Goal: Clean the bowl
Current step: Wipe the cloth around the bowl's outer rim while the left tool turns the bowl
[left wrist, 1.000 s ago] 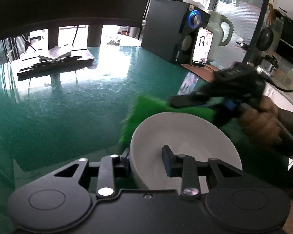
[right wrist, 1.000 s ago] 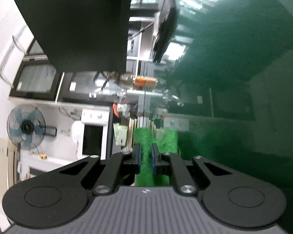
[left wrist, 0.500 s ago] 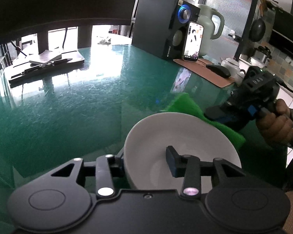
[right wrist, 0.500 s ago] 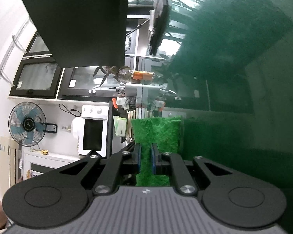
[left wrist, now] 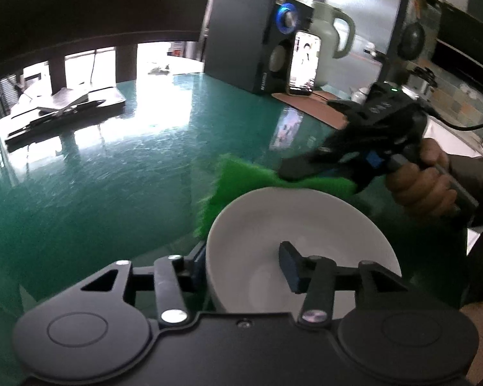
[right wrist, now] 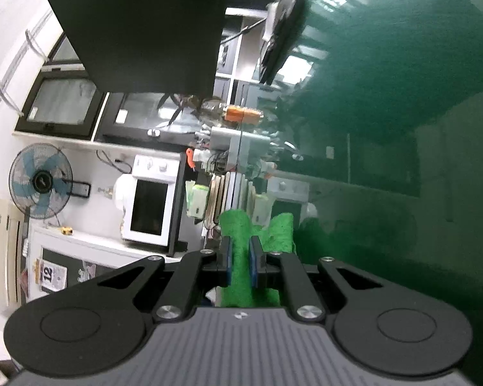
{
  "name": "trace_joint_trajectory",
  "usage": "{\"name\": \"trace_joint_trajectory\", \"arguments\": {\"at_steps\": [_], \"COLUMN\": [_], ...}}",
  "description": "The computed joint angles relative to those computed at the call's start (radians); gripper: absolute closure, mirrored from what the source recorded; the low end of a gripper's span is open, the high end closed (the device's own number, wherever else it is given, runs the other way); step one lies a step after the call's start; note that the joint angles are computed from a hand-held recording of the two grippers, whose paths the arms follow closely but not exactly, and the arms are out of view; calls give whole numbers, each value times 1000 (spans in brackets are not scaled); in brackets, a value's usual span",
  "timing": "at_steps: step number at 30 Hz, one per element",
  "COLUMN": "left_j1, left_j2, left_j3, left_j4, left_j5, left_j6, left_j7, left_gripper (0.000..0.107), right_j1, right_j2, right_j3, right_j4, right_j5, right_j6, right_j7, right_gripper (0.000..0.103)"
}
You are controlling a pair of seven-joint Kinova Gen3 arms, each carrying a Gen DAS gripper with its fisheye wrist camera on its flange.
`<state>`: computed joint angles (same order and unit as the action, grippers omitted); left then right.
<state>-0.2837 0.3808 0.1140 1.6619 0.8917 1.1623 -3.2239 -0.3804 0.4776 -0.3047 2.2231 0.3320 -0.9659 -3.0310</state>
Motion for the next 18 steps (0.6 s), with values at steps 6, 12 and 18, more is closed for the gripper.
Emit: {"name": "trace_joint_trajectory", "arguments": {"at_steps": [6, 12, 18], "left_j1": [6, -14, 4], "left_j2": [-29, -100, -104], "left_j3": [4, -36, -69], "left_j4": [38, 130, 139], "left_j5": [30, 75, 55], "left_j6": [-73, -100, -68], "left_j7": [-58, -42, 38], "left_gripper": [41, 31, 50], "right_j1": [-82, -107, -90], "right_j2": [-35, -19, -5], "right_j3": [-9, 6, 4], "right_j4": [129, 136, 119], "right_j5": [-166, -211, -169], "right_j6": [-105, -142, -146], "right_j7": [43, 56, 37], "right_gripper": [91, 91, 91]}}
